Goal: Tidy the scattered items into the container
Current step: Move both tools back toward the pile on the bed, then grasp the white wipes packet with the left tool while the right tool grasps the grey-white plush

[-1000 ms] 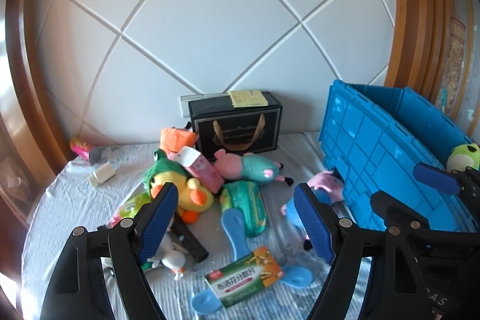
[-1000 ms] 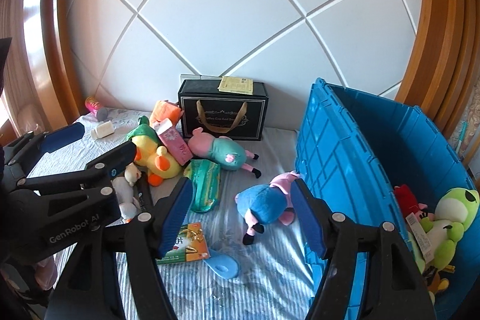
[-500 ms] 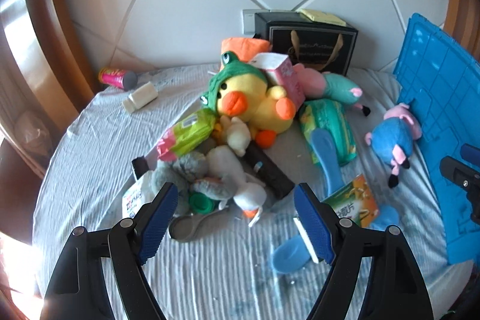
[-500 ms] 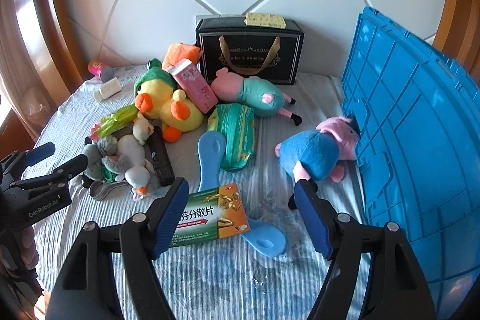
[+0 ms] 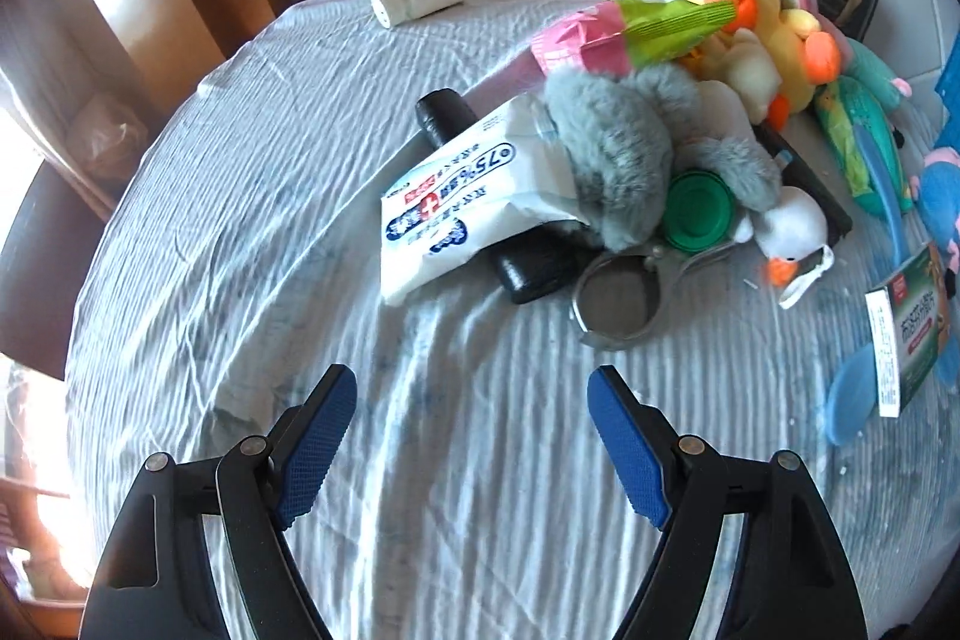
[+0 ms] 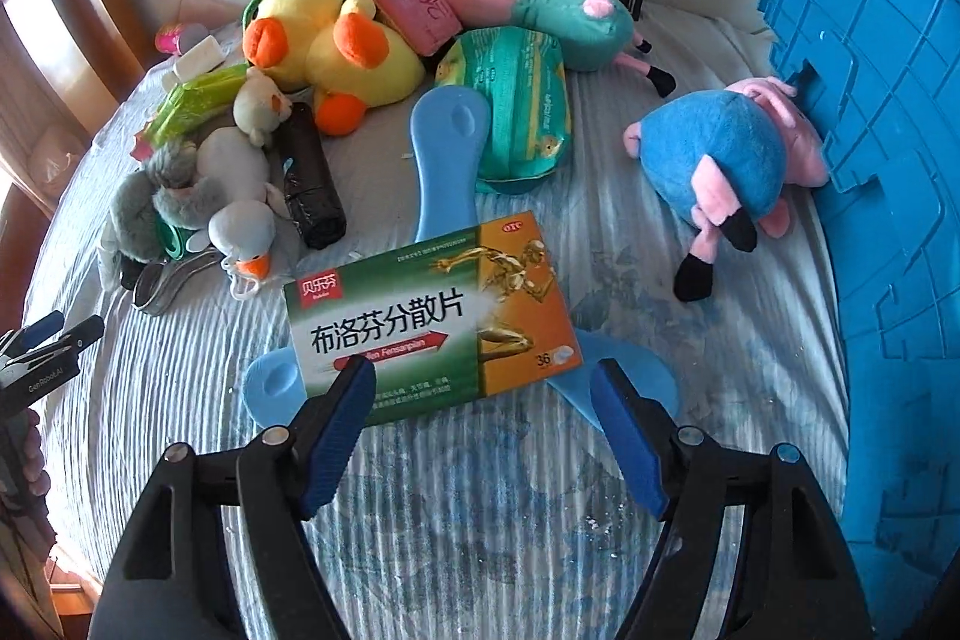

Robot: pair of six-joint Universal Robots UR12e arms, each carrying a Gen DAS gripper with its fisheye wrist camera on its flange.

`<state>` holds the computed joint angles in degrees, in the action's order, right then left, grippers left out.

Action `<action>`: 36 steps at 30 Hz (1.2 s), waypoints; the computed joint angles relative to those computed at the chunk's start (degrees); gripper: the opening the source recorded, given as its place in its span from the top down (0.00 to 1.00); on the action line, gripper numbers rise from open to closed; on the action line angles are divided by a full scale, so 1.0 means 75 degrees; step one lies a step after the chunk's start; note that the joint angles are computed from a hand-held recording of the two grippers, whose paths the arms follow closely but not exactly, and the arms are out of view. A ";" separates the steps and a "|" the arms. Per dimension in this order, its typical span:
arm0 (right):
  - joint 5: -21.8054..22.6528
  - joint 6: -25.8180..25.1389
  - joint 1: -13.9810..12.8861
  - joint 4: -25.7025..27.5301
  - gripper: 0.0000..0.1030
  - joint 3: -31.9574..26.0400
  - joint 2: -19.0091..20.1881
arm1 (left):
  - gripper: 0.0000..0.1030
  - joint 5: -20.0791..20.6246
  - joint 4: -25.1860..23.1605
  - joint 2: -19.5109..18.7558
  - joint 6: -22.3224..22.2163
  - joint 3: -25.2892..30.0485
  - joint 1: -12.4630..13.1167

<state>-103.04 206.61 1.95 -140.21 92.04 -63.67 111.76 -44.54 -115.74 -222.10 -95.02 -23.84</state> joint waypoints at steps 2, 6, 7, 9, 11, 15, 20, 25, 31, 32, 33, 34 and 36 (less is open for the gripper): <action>0.0073 -0.0089 0.0064 -0.0007 0.26 -0.0271 0.0209 | 0.22 -0.0028 0.0243 0.0056 0.0049 -0.0143 0.0091; 0.0221 -0.0293 0.0209 -0.0003 0.00 -0.0888 0.0665 | 0.22 -0.0109 0.0538 0.0033 0.0351 -0.0212 0.0255; 0.0274 -0.0333 0.0242 0.0020 0.00 -0.1062 0.0787 | 0.22 -0.0139 0.0590 0.0012 0.0438 -0.0211 0.0294; 0.0425 -0.0428 0.0293 0.0045 0.00 -0.1391 0.1016 | 0.22 -0.0247 0.0726 -0.0034 0.0646 -0.0202 0.0392; 0.0576 -0.0482 0.0336 0.0136 0.00 -0.1745 0.1245 | 0.22 -0.0331 0.0901 -0.0086 0.0895 -0.0185 0.0504; 0.0734 -0.0603 0.0404 0.0418 0.00 -0.2410 0.1695 | 0.22 -0.0568 0.1204 -0.0253 0.1424 -0.0097 0.0685; 0.0751 -0.0742 0.0420 0.1135 0.28 -0.3188 0.2215 | 0.22 -0.0793 0.1670 -0.0419 0.1980 -0.0062 0.0787; 0.0723 -0.0753 0.0358 0.1771 0.30 -0.3739 0.2614 | 0.22 -0.1048 0.2003 -0.0565 0.2052 0.0031 0.0932; 0.0991 -0.0794 0.0315 0.2103 0.40 -0.4030 0.2901 | 0.43 -0.1111 0.2085 -0.0736 0.1986 0.0239 0.0970; 0.1056 -0.0727 0.0305 0.1980 0.43 -0.3944 0.2871 | 0.46 -0.1111 0.2102 -0.0717 0.1979 0.0224 0.0962; 0.1076 -0.0704 0.0306 0.1903 0.45 -0.3876 0.2834 | 0.52 -0.1056 0.2094 -0.0680 0.1936 0.0200 0.0931; 0.1072 -0.0680 0.0312 0.1831 0.51 -0.3803 0.2788 | 0.59 -0.0964 0.2091 -0.0643 0.1931 0.0171 0.0901; 0.1031 -0.0649 0.0337 0.1761 0.52 -0.3653 0.2679 | 0.60 -0.0771 0.1988 -0.0535 0.1893 0.0087 0.0844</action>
